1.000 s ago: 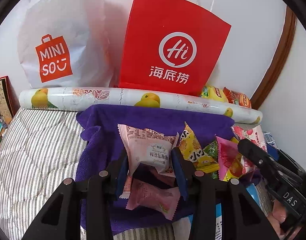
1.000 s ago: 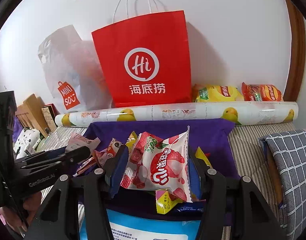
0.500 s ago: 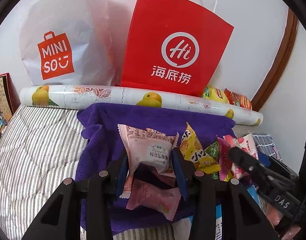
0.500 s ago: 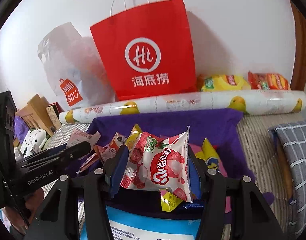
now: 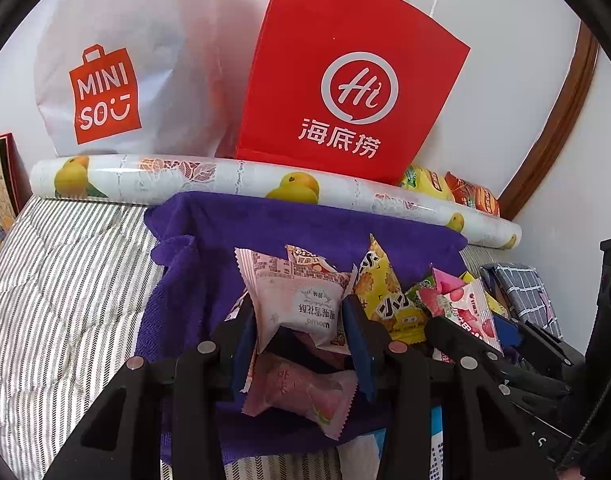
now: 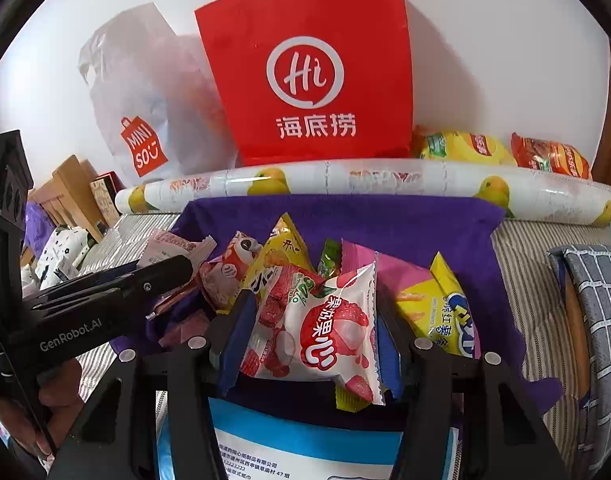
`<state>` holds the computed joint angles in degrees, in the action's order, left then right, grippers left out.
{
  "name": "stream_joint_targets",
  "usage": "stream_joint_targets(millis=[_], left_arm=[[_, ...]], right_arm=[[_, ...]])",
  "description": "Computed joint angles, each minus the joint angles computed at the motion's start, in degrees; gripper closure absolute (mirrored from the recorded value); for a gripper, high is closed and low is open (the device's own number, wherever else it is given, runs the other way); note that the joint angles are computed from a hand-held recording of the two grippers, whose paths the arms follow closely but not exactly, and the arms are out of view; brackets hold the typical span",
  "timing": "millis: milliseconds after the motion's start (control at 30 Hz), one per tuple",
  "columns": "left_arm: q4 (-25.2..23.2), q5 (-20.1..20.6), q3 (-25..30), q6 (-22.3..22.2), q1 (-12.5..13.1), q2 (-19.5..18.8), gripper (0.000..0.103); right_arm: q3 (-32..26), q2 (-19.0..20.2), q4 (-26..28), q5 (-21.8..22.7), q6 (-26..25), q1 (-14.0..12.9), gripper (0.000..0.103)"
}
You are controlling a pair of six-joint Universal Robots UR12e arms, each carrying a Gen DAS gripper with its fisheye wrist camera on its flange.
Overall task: Organize snacks
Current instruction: 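Carry the lychee and pastry packets up and over the purple towel, then open the right tool to drop the lychee packet while the left releases the pastry packet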
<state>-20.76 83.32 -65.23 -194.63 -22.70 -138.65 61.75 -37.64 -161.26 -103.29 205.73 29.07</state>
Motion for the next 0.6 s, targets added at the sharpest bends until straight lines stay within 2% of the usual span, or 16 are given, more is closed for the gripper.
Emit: stream_joint_targets(millis=[600], left_arm=[[-1.75, -1.33, 0.71, 1.18, -0.15, -0.53, 0.063]], right_arm=[[-1.84, 0.56, 5.52, -1.04, 0.62, 0.08, 0.047]])
